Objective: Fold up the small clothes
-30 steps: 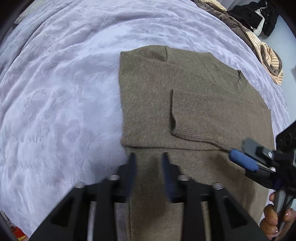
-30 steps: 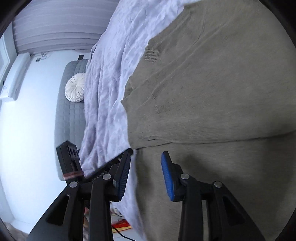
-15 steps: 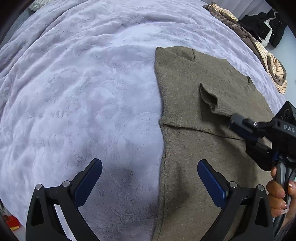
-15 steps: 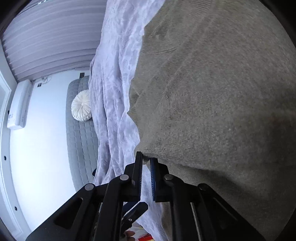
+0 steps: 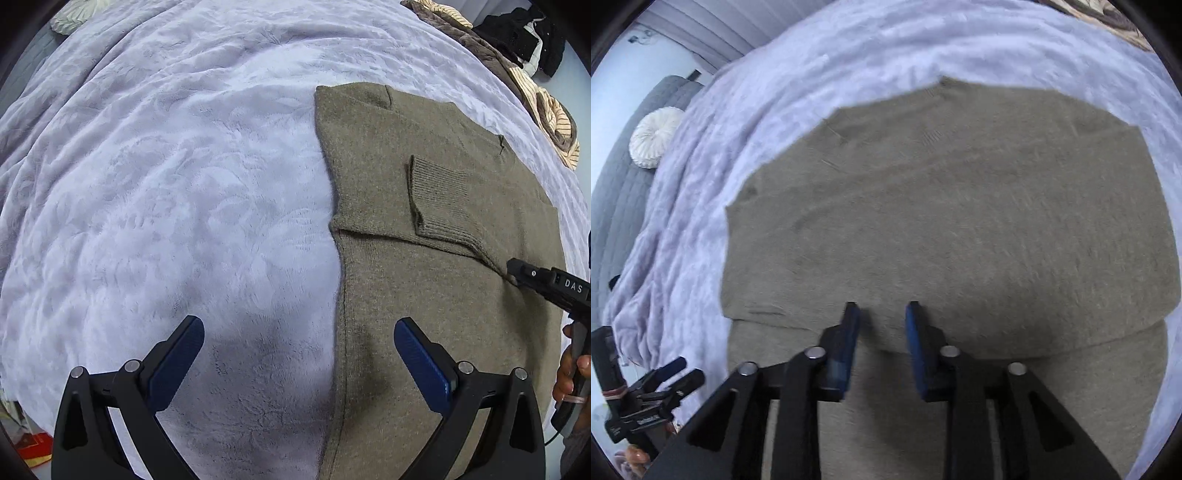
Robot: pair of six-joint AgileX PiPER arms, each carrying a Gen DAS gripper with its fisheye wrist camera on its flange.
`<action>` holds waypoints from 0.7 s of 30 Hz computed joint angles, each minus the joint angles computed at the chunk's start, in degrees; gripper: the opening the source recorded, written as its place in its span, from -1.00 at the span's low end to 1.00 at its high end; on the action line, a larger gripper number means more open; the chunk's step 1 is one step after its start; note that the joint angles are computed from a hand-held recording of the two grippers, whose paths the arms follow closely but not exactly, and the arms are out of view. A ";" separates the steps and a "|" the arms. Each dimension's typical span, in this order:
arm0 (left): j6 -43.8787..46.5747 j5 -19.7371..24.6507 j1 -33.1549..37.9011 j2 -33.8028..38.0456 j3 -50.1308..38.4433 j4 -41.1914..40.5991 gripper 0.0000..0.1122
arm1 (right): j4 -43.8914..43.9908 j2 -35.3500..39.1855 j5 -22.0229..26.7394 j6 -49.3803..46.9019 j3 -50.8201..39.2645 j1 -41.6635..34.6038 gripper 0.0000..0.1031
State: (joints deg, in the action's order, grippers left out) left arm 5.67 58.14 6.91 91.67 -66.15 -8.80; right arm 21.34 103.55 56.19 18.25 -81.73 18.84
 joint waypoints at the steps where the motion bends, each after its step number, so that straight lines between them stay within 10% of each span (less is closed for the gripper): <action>1: -0.22 0.01 -0.47 -0.20 0.10 0.21 0.84 | 2.32 -1.57 -0.97 -2.13 2.63 -1.01 -0.30; 9: -1.40 -0.46 -3.26 2.06 -3.74 -0.27 0.84 | -4.51 -19.86 -5.45 3.17 16.56 -11.93 -0.14; 14: -4.81 -1.26 -6.90 4.33 -7.15 0.03 0.84 | -0.83 -15.34 -1.11 -2.93 15.93 -27.41 -0.01; 17: -7.10 -1.26 -10.23 5.21 -7.64 1.77 0.84 | -0.50 -11.73 -0.38 -5.79 14.76 -29.43 -0.55; 21: -9.36 -0.80 -12.96 5.17 -6.33 3.62 0.84 | -1.43 -10.92 -3.06 -5.77 15.71 -29.19 -0.57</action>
State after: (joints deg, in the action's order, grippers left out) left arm -3.69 57.34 -6.05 96.84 -72.48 -5.18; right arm 19.91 92.63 53.12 12.48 -66.01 -10.34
